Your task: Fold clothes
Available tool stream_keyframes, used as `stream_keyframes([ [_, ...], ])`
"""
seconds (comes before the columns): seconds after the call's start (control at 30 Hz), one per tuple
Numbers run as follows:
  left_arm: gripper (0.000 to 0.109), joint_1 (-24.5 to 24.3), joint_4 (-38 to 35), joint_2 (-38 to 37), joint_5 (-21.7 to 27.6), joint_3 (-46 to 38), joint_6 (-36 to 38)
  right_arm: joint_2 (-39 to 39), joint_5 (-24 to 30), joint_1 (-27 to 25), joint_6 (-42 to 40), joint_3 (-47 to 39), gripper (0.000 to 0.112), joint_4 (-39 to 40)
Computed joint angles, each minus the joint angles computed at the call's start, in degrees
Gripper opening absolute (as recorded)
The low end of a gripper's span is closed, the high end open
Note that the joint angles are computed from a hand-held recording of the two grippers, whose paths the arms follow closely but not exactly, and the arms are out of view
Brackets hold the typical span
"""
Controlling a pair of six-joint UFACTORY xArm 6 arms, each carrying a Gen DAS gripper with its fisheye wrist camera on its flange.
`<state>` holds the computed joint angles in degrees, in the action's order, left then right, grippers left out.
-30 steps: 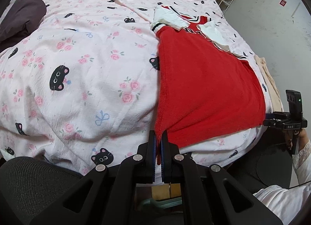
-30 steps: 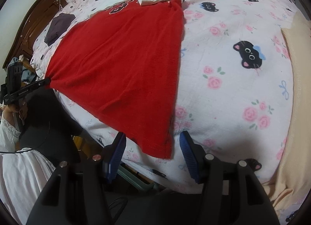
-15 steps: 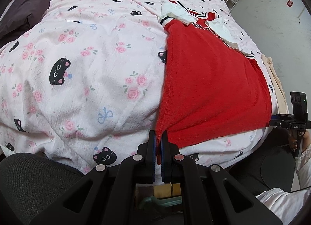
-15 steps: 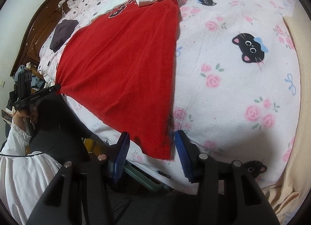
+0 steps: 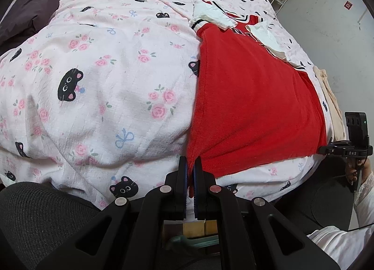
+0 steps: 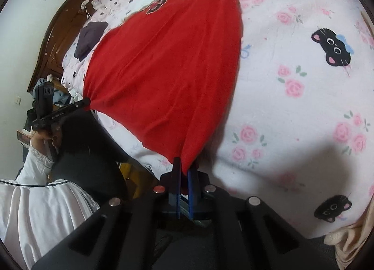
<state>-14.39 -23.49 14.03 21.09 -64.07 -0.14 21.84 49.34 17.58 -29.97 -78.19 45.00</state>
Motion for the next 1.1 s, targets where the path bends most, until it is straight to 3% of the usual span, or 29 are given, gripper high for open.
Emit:
stream_keyframes([
  [0.37,0.003,-0.6,-5.6,0.0,-1.5,0.0,4.8,-3.2,3.1,-5.4,-9.9,3.4,0.005,17.8],
  [1.1,0.003,-1.8,-22.3,-1.2,-6.5,0.5,17.5,-2.6,8.8,-10.1,-16.4,4.3,0.005,30.6],
])
